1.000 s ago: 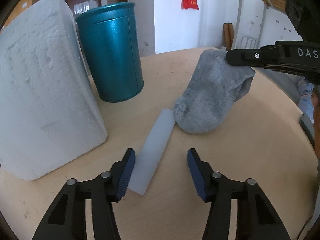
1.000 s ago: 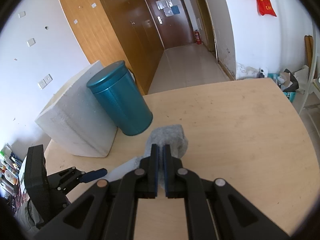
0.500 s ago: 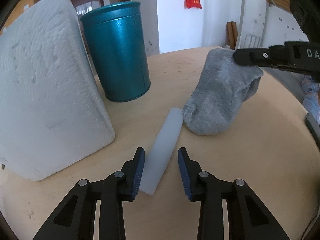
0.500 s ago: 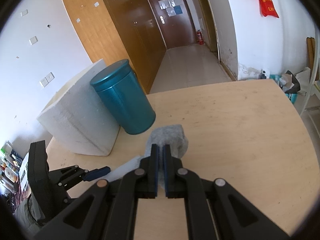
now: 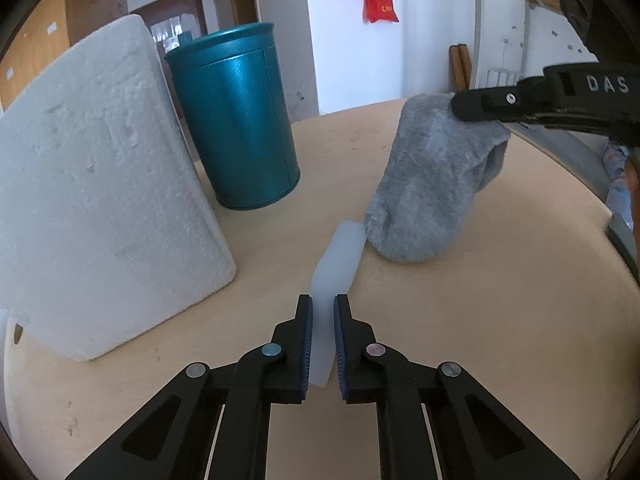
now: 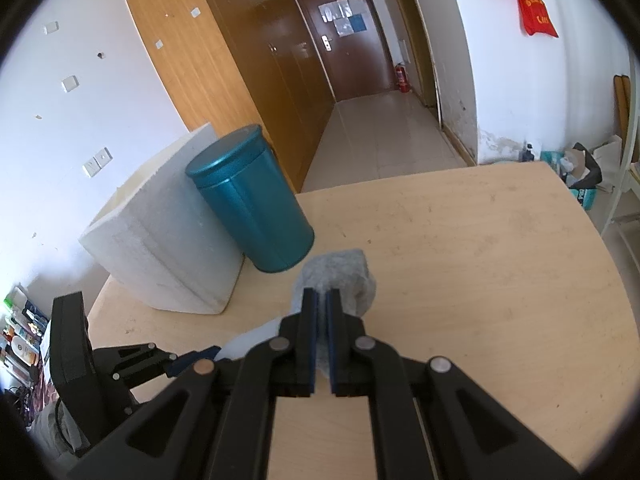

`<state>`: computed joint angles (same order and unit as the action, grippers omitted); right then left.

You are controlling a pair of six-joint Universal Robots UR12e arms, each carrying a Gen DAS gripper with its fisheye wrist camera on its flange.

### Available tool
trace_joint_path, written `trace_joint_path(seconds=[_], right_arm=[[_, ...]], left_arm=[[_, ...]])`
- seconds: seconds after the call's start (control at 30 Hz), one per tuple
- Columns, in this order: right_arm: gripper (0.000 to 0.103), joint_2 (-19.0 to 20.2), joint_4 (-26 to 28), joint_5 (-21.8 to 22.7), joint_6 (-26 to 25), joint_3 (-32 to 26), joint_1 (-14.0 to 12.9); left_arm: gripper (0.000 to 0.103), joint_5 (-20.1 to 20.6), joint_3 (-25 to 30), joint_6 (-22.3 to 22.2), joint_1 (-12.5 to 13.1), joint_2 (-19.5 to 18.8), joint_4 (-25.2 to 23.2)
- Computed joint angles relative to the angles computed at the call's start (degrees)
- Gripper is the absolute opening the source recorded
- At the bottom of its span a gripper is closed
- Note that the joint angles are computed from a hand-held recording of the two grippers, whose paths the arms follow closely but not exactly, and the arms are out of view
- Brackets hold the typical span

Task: Organize soft objects
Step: 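Close the left tool on the white foam strip beside the sock, then carry the foam strip with the left tool while the right tool carries the sock over the box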

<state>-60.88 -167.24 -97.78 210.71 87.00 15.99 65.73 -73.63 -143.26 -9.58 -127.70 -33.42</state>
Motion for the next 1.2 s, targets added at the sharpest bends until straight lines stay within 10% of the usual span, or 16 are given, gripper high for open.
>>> trace_joint_path(seconds=[1.2], right_arm=[[0.006, 0.5, 0.0, 3.0, -6.3, -3.3, 3.2]], left_arm=[[0.011, -7.3, -10.5, -10.3, 4.4, 8.0, 13.2]])
